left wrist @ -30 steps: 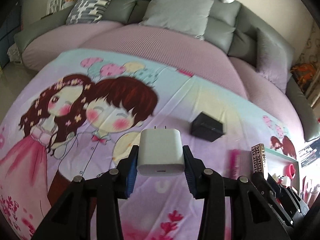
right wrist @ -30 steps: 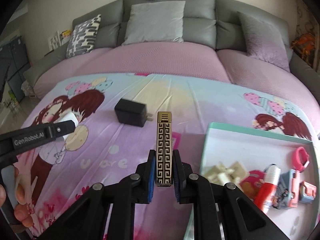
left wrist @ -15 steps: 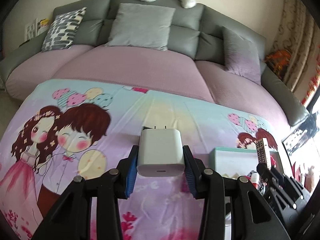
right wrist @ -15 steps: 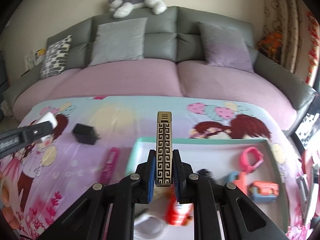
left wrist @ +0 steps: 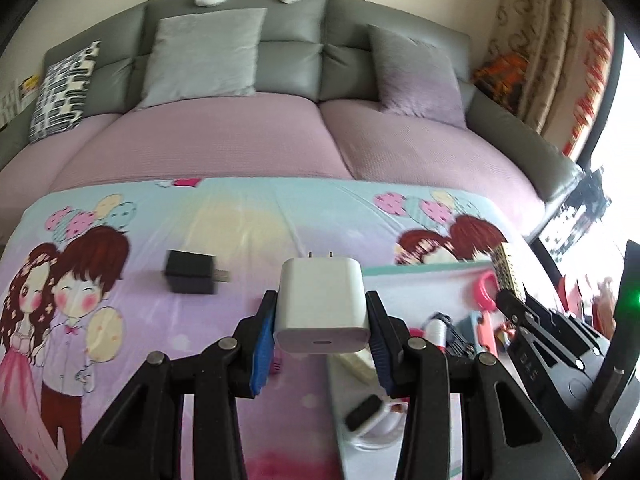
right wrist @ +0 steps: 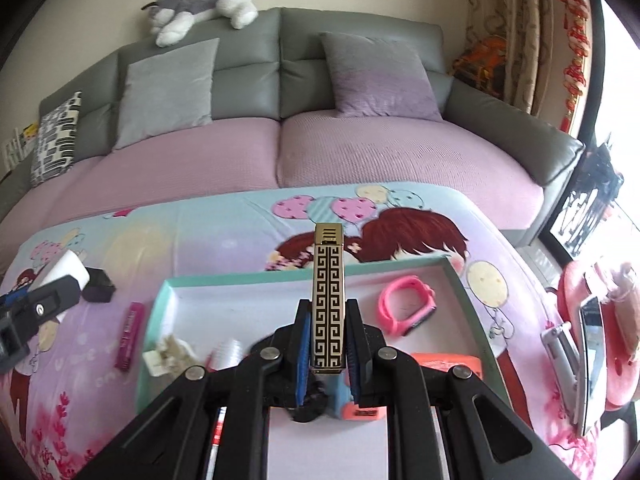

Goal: Organize rigid objects
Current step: 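Carry the white charger with left tool while right tool carries the harmonica over the tray, then open left gripper to drop the white charger in the tray while right gripper releases the harmonica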

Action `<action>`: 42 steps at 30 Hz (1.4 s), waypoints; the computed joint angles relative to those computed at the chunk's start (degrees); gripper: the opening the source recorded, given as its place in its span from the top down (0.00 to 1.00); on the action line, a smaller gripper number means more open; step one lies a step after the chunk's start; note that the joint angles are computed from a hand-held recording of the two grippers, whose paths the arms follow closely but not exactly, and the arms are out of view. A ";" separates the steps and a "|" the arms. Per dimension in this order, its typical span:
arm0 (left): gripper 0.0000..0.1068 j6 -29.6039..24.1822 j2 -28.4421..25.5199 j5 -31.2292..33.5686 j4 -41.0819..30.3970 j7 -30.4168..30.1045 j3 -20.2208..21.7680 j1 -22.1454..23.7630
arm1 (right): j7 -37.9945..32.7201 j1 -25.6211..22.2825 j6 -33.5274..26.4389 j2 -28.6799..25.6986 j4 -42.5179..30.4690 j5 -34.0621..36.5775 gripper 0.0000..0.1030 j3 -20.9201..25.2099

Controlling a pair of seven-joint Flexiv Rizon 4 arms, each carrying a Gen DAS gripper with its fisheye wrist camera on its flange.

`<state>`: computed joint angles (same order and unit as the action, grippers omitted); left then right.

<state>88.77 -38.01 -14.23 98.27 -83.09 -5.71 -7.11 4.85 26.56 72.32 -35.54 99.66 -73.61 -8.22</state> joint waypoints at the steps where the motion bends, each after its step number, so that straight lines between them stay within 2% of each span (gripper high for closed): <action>1: 0.59 -0.64 -0.24 0.20 -0.41 0.26 -0.08 -0.33 | 0.02 -0.10 -0.19 0.05 0.19 0.25 0.84 0.05; 6: 0.59 -2.47 -1.08 0.49 -1.49 1.71 -1.35 -0.76 | -1.14 -0.38 -2.54 0.77 1.24 1.33 0.84 0.31; 14: 0.59 -5.07 -1.93 1.63 -3.30 1.92 0.69 -3.57 | -1.09 -1.34 -1.87 0.92 2.02 2.33 0.84 0.49; 25: 0.59 -8.75 -3.33 2.49 -5.26 1.52 1.60 -4.70 | -5.70 -0.84 -2.62 -0.46 1.53 8.20 0.84 0.74; 33: 0.59 -9.58 -3.78 2.08 -5.55 1.65 0.79 -4.23 | -9.20 0.33 -3.04 -1.47 1.19 13.34 0.84 0.13; 37: 0.59 -7.24 -3.19 1.14 -4.19 2.87 -1.64 -2.48 | -9.23 1.02 -3.17 -1.29 1.45 14.06 0.83 -0.64; 42: 0.59 -6.89 -2.98 0.54 -3.92 3.04 -1.46 -2.47 | -8.72 1.73 -3.56 -1.12 1.41 13.28 0.83 -1.41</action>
<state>81.88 -40.99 -13.69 94.35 -80.06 -7.17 -9.59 -3.88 28.29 68.76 -36.65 101.07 -60.33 -9.63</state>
